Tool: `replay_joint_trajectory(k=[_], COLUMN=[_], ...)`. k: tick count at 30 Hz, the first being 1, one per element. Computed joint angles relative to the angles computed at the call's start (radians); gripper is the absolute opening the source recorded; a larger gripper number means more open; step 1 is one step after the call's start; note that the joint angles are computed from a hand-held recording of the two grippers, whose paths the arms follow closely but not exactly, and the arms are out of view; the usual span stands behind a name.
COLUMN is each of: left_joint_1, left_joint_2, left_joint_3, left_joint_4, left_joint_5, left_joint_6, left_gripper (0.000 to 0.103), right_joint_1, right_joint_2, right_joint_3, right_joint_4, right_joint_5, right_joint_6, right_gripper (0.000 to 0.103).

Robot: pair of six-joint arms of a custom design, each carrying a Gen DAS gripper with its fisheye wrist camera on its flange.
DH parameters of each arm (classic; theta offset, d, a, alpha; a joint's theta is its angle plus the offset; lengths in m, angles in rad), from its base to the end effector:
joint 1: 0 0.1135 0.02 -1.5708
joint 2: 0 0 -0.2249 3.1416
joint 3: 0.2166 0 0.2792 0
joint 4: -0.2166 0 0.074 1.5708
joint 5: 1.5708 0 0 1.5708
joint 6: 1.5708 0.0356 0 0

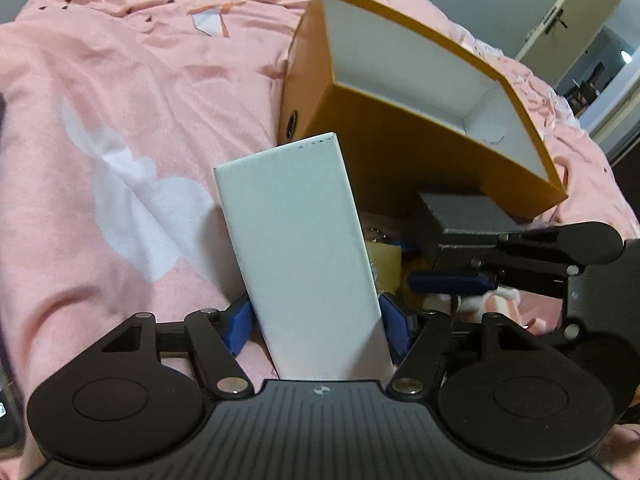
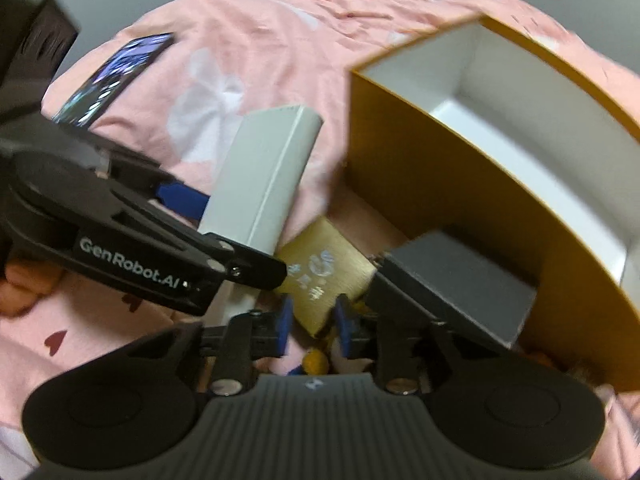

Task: Organize objects
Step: 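Grasp the small gold box with the right gripper while the left holds the white box, then lift both held boxes and carry them over the open orange box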

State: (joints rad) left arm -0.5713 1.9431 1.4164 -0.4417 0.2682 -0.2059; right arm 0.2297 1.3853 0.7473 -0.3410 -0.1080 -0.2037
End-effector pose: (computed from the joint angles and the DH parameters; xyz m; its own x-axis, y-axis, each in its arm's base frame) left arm 0.3558 -0.2399 0.1485 -0.8109 0.2869 -0.5100 0.4923 0.8056 -0.3296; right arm 0.2857 0.0707 0.1295 -0.7338 -0.3781 -0.5644 -0.4425 0.8964 -0.0252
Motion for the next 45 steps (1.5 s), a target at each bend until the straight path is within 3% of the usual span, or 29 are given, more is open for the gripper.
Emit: replay_joint_trajectory(k=[5,10,13,16,19,24,31,37,41,45], left_joint_1=[0.017,0.023,0.035,0.040,0.047,0.047,0.041,0.021,-0.010,-0.047], left_joint_2=[-0.034,-0.046,-0.042,-0.031,-0.027,-0.015,-0.076,-0.151,-0.153,-0.107], left_joint_3=[0.006,0.009,0.010,0.012,0.010,0.026,0.030,0.053,0.120,0.235], left_joint_4=[-0.039,-0.027,-0.019,-0.010,-0.006,-0.018,-0.049,-0.087,-0.130,-0.172], left_joint_5=[0.002,-0.008,0.008,0.019,0.023,0.027,0.026,-0.003,-0.035,-0.055], left_joint_6=[0.005,0.004,0.002,0.002,0.009,0.021,0.030,0.058,0.091,0.128], left_gripper=[0.075,0.075,0.075,0.075,0.075,0.075,0.074,0.074,0.073,0.071], right_joint_1=[0.082,0.086,0.059,0.030,0.023,0.016,-0.045,-0.162,-0.211,-0.232], right_joint_2=[-0.037,0.095,0.205,0.314,0.390,0.345,0.102,-0.215,-0.382,-0.451], right_joint_3=[-0.019,0.080,0.194,0.323,0.381,0.320,0.172,0.043,0.006,0.014], right_joint_4=[0.048,0.030,-0.040,-0.138,-0.155,-0.100,-0.059,-0.106,-0.141,-0.132], right_joint_5=[0.108,0.165,0.127,0.059,0.046,0.035,-0.045,-0.151,-0.143,-0.063], right_joint_6=[-0.250,-0.492,-0.545,-0.515,-0.474,-0.448,-0.343,-0.248,-0.205,-0.161], right_gripper=[0.048,0.051,0.062,0.066,0.063,0.062,0.062,0.062,0.062,0.062])
